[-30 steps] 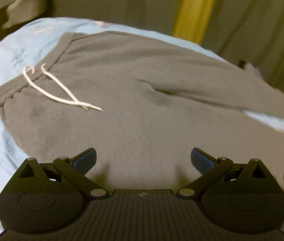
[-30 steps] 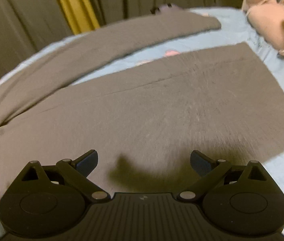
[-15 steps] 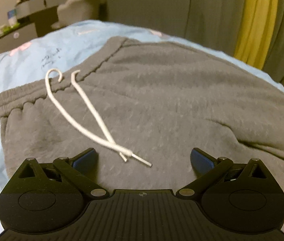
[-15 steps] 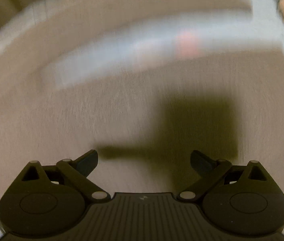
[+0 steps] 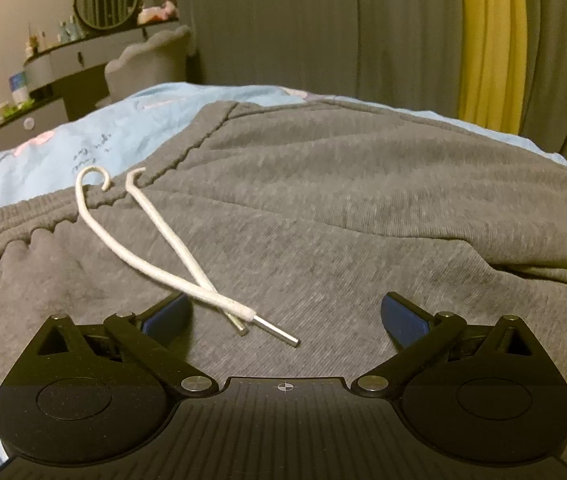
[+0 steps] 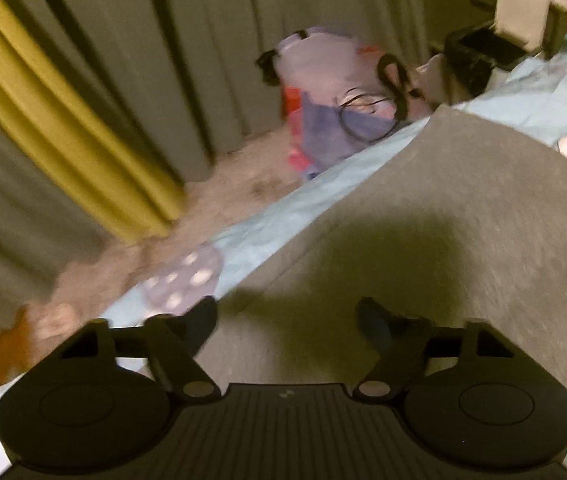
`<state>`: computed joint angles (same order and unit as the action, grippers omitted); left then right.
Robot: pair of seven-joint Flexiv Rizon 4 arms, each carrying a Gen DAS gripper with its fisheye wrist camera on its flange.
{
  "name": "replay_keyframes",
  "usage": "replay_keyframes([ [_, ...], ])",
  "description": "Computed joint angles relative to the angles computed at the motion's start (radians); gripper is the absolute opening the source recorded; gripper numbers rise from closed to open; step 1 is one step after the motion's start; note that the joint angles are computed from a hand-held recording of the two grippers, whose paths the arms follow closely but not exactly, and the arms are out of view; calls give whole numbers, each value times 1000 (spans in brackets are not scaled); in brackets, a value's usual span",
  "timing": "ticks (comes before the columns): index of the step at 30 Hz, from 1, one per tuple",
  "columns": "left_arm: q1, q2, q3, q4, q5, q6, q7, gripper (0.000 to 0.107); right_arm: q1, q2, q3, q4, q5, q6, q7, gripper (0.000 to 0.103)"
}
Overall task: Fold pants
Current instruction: 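Move the right tool to the grey pant leg cuff and grasp it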
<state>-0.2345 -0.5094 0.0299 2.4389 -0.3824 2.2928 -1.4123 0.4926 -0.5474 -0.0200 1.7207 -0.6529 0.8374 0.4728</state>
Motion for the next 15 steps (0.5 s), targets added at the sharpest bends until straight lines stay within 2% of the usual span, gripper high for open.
replay_keyframes([
  [1,-3,-6,2,-1,0,11,0,103,-17,-12,19,-14,-10,-18,24,57],
  [3,-12,-8,6,2,-11,20,6,103,12,-13,-29,-6,-21,-3,72,58],
  [5,-14,-11,6,3,-14,28,8,103,6,-25,-31,-14,-27,8,84,63],
  [7,-17,-13,5,4,-20,35,10,103,3,-43,-56,-18,-57,52,124,75],
  [8,-20,-16,6,3,-24,39,12,103,6,-51,-61,-25,-69,51,126,75],
  [9,-23,-18,6,3,-29,43,15,103,3,-68,-51,-52,-55,16,94,70],
  [11,-27,-23,6,4,-36,53,18,103,2,-95,-28,-104,-20,-82,1,52],
  [12,-26,-24,5,5,-35,56,19,103,12,-98,-29,-116,-15,-130,-16,38],
  [13,-23,-26,3,5,-33,60,17,103,16,-91,-29,-113,-12,-144,-10,23],
  [15,-17,-28,0,5,-26,65,14,103,18,-57,-37,-63,-41,-105,31,5],
])
